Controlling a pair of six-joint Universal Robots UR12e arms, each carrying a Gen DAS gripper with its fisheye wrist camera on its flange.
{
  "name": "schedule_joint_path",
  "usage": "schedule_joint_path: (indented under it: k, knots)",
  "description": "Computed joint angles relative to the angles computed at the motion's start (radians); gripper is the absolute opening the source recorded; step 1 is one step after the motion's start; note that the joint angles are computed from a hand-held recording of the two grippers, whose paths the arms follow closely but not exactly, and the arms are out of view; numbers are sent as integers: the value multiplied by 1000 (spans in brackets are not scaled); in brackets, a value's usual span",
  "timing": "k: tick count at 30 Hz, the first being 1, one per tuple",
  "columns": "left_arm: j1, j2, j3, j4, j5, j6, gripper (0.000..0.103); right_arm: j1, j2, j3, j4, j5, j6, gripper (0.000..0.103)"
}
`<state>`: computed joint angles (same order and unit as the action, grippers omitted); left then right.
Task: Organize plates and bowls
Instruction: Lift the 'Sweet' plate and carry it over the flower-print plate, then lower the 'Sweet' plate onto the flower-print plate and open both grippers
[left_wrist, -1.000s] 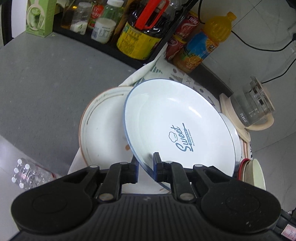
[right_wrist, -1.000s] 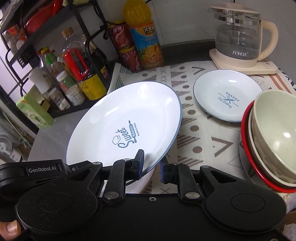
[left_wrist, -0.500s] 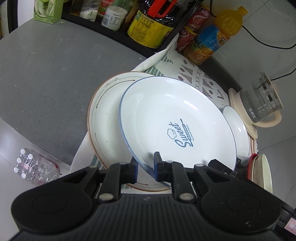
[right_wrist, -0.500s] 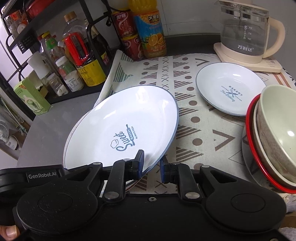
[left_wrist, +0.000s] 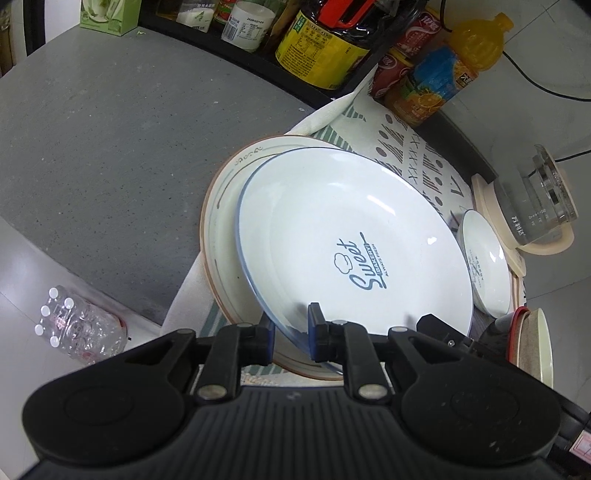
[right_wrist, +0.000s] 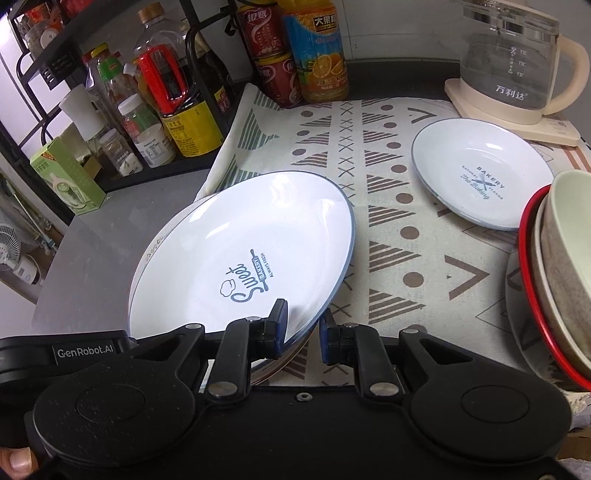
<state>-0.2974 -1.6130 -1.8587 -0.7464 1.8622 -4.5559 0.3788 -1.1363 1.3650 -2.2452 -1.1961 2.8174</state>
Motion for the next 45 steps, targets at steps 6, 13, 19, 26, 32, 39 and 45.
schedule_joint_path:
  k: [6, 13, 19, 26, 32, 39, 45]
  knots:
    - [12, 3, 13, -44, -33, 13, 16, 2, 6, -9, 26, -10, 12, 16]
    - [24, 28, 14, -98, -26, -4, 18, 7, 10, -13, 33, -15, 21, 16]
    - [22, 45, 19, -137, 67, 3, 27, 8, 15, -15, 22, -23, 27, 14]
    - [36, 49, 9, -152, 68, -26, 29, 11, 22, -17, 27, -47, 46, 14]
    - [43, 46, -5, -127, 42, -33, 29, 15, 32, -31, 49, -53, 43, 15]
    - [49, 42, -8, -142, 27, -37, 29, 22, 41, -45, 63, -70, 29, 17]
    - [51, 52, -13, -152, 32, -43, 29, 26, 51, -57, 98, -74, 34, 19]
